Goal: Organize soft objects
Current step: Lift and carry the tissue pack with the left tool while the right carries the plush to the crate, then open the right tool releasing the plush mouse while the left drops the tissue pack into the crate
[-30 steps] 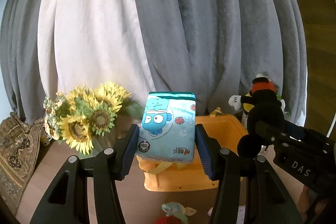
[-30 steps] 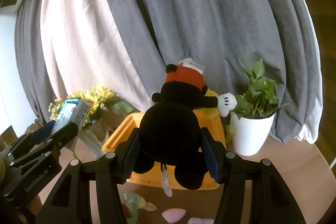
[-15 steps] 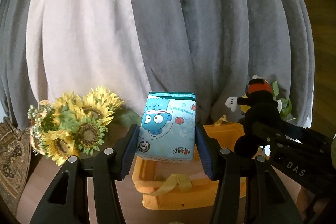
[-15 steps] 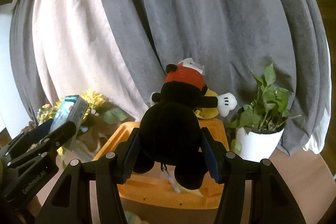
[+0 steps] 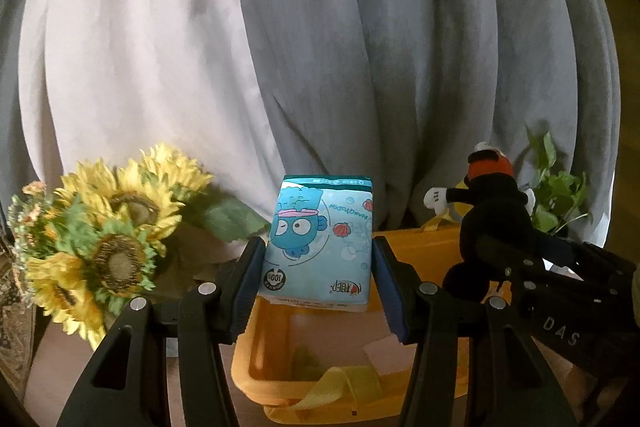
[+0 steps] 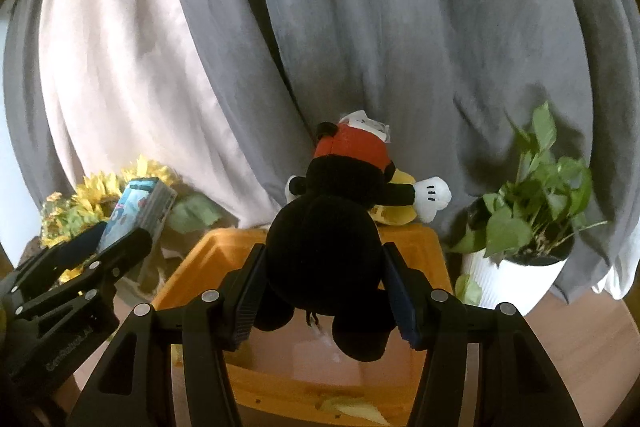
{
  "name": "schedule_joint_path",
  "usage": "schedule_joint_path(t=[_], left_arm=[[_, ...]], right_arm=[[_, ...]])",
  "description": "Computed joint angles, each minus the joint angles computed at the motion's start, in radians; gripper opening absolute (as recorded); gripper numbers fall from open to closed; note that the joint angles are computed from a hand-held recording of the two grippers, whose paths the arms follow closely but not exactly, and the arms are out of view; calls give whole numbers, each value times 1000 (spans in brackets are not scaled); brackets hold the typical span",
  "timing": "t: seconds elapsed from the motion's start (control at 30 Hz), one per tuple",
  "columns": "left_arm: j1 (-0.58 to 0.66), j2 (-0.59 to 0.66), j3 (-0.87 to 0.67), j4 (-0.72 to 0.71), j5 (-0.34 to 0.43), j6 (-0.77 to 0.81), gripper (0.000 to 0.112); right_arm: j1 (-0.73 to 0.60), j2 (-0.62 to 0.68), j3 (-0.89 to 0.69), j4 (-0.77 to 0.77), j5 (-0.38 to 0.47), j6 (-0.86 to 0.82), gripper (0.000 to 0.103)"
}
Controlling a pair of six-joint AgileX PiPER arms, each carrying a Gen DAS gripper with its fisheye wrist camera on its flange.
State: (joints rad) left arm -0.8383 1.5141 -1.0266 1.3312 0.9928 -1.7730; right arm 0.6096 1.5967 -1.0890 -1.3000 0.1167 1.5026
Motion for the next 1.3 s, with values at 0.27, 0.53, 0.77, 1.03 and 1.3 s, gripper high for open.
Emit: schedule_joint_path(t=[0.27,0.53,0.77,1.03,1.3], left_arm=[[99,96,-24,-32,-136,28,53],[134,149,-30,-68,-188,42,54],[127,135,-14,-58,-171,8,66],[80,77,17,-68,-111,-11,66],[-3,12,29,-91,-7,-2,66]], right_arm=[[-17,108,-67,578,20,-567,58],[-33,182,-118,932,67,-921,58],[0,207,-161,669,136,-673,67],[17,147,-117,415,171,-432,68],[37,72,-59,383,183,-387,68]])
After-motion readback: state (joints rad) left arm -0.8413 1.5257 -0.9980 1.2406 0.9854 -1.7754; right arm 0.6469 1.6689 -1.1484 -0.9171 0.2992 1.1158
